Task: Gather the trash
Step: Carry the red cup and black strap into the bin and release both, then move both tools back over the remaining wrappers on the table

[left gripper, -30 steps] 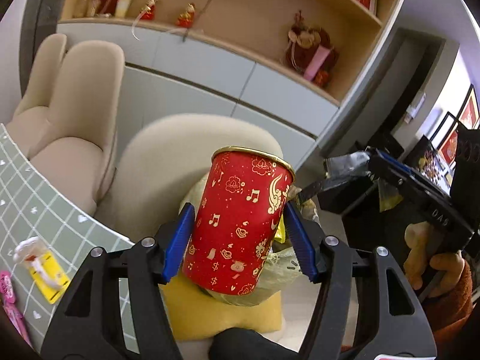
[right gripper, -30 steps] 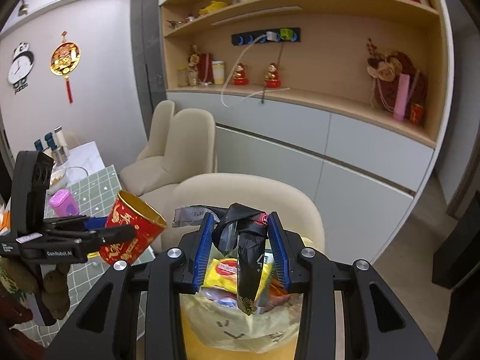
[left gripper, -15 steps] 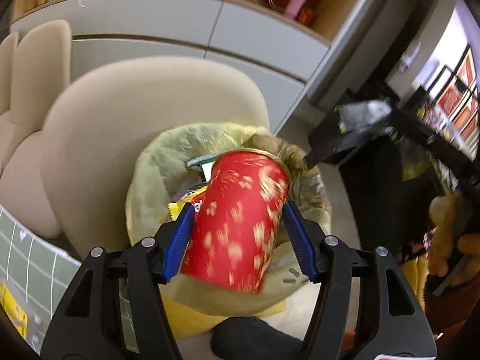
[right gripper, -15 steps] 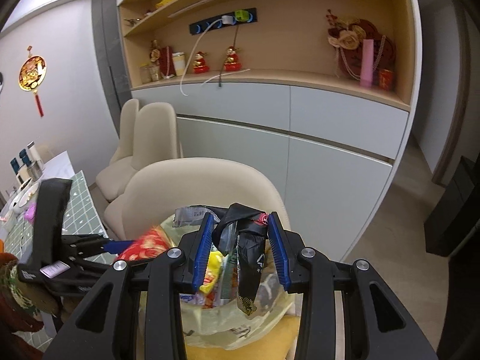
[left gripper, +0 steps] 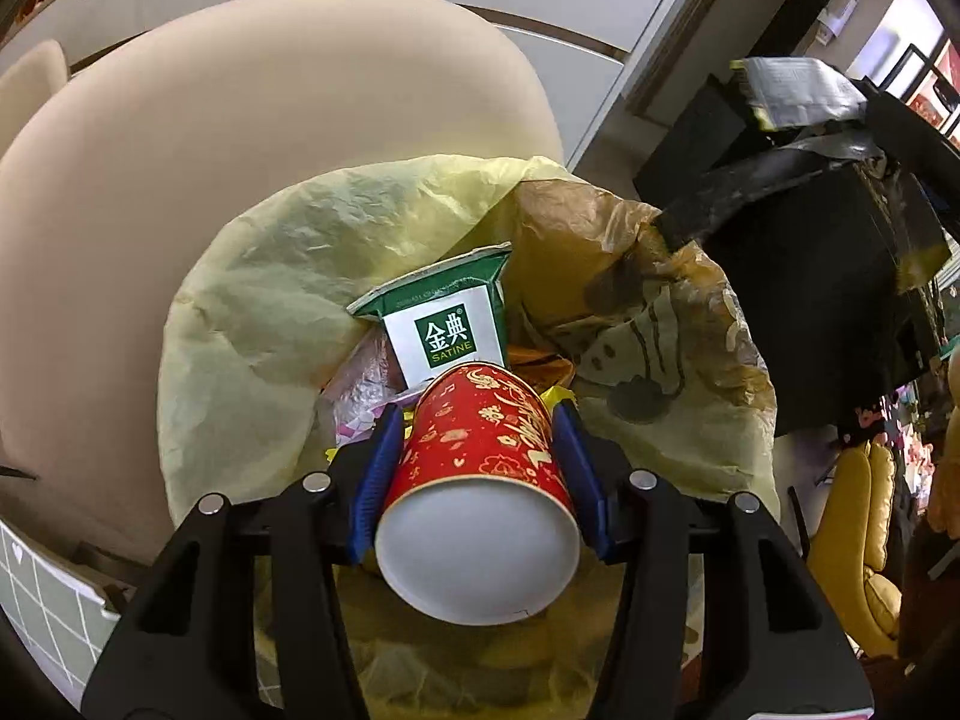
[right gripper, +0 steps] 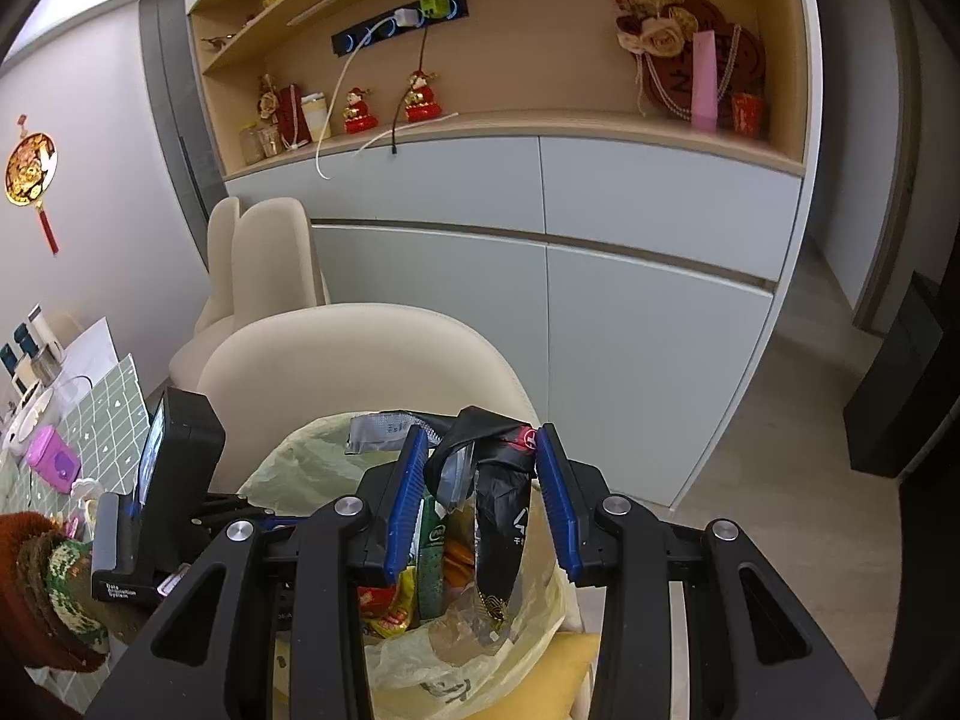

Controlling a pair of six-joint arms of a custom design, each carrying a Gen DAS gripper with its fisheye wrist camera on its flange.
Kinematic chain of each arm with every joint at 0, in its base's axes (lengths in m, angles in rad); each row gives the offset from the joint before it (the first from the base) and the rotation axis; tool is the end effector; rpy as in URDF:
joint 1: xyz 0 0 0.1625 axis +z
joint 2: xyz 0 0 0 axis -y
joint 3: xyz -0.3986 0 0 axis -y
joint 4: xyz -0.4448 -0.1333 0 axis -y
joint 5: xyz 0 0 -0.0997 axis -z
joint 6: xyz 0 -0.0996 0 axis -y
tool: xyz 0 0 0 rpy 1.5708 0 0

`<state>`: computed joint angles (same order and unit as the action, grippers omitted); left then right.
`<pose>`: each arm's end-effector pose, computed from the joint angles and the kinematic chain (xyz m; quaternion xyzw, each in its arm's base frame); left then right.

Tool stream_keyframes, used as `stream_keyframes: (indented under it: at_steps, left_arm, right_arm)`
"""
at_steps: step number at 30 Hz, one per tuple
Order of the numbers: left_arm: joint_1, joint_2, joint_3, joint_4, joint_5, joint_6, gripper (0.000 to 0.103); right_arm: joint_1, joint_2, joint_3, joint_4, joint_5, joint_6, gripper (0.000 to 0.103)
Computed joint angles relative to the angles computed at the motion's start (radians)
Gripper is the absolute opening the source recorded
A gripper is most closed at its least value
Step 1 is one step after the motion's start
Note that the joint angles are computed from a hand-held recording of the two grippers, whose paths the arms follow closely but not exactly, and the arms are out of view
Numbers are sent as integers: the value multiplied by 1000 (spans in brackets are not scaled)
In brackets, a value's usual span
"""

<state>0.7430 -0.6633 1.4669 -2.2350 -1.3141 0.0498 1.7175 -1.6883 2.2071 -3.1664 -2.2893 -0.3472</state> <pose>-0.4142 -0.5959 -0.0215 0.4284 0.8918 0.0155 0.1443 0.1332 -0.4381 0.3900 0.0217 -0.8234 0.4474 0.3484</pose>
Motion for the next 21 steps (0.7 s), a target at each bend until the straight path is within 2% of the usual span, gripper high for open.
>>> stream_keyframes:
  at_steps: [3, 5, 14, 16, 17, 19, 21]
  left_arm:
    - [2, -26, 21, -44, -26, 17, 51]
    - [10, -58, 37, -68, -47, 7, 57]
    - [40, -222, 163, -198, -27, -89, 60]
    - [42, -255, 197, -218, -20, -109, 60]
    - [41, -267, 207, -226, -14, -116, 60]
    - [40, -302, 239, -243, 8, -126, 60]
    - [39, -335, 269, -255, 23, -141, 60]
  right_arm:
    - [-8, 8, -7, 17, 11, 15, 35]
    - [-10, 19, -14, 26, 18, 15, 35]
    - [-3, 102, -57, 63, 56, 21, 35]
    - [-7, 122, -66, 76, 77, 31, 37]
    - [-7, 134, -72, 79, 77, 36, 41]
    - [-8, 151, -78, 85, 73, 44, 49]
    - [1, 172, -80, 87, 41, 45, 50]
